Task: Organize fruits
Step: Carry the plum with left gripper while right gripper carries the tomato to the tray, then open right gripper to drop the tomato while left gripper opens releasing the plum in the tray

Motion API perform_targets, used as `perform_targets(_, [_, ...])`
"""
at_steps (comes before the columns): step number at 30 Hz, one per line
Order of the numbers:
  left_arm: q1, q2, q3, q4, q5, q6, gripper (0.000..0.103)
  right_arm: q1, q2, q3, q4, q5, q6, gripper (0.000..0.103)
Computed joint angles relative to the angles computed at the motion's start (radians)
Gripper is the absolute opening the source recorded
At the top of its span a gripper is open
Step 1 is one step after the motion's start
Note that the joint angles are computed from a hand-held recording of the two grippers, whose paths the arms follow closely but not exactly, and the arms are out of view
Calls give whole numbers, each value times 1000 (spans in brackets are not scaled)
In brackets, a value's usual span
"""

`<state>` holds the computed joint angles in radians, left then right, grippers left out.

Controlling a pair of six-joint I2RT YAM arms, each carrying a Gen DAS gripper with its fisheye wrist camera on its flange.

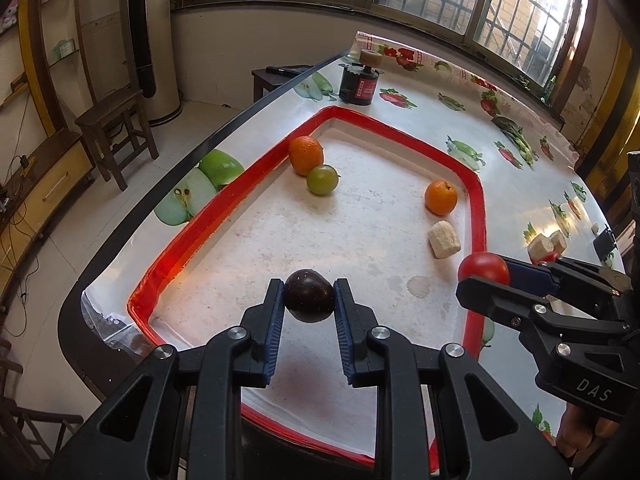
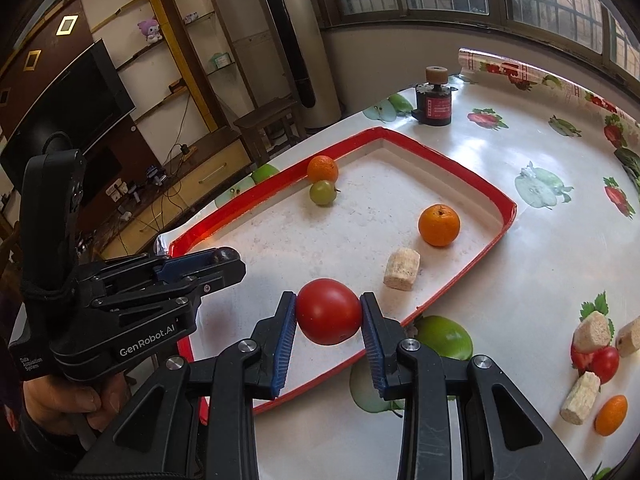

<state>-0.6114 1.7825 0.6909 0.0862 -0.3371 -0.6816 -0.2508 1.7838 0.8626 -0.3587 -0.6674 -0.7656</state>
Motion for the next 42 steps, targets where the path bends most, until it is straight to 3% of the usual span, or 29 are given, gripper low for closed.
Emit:
perform_targets(21, [69, 101, 43, 7, 34, 23, 23, 123, 128, 22, 111, 103, 53, 34])
perform_targets(23, [69, 101, 50, -7, 34, 15, 26, 119, 127, 18, 112, 99, 53, 37])
perform_targets(25, [67, 96, 50, -17, 28, 8, 28, 111, 115, 9, 113, 95, 46, 48])
perform_targets(27, [63, 90, 50, -28, 25, 0, 28, 104, 94, -6, 118, 90, 38, 50])
perform_targets(32, [45, 54, 38, -49, 7, -23, 28, 67, 35, -30, 87, 63, 4, 50])
perform_targets(35, [25, 28, 32, -62, -23, -38, 42, 28, -6, -45, 56, 40, -31, 50])
perform_targets(42, [-27, -10, 40, -91, -61, -57, 42, -92, -67, -40, -29, -21, -104, 51])
